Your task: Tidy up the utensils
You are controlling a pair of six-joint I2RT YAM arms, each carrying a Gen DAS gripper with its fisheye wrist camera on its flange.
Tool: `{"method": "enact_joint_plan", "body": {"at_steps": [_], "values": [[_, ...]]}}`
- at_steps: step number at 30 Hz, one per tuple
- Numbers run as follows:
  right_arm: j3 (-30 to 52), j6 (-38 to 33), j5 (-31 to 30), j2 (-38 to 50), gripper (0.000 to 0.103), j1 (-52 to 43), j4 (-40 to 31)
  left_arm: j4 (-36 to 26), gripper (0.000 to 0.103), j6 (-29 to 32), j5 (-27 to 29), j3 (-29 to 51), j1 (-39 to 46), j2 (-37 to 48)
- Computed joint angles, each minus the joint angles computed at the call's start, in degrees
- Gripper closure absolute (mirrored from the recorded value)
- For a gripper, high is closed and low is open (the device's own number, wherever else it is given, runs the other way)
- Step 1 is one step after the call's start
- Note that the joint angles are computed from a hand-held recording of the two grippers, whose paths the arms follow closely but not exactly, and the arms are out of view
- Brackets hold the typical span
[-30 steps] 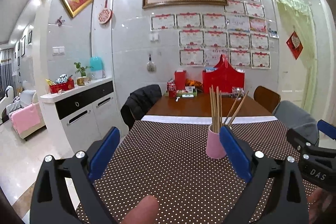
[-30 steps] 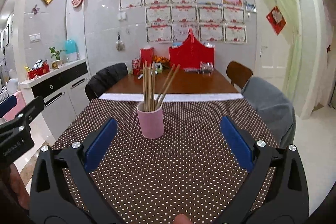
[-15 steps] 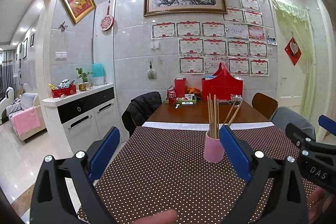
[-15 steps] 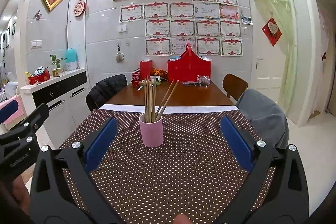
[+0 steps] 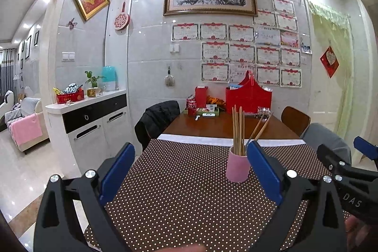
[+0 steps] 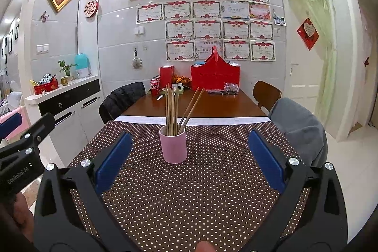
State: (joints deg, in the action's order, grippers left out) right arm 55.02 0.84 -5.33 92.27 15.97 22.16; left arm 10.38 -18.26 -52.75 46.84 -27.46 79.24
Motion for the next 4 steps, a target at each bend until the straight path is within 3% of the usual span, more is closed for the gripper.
{"method": "enact_joint_plan", "body": {"at_steps": [4], "values": [[0.0,0.1,0.0,0.0,0.006,0.0,-0.1,-0.5,0.009,0.8,-1.4,0.5,-0.5,0.4]]}}
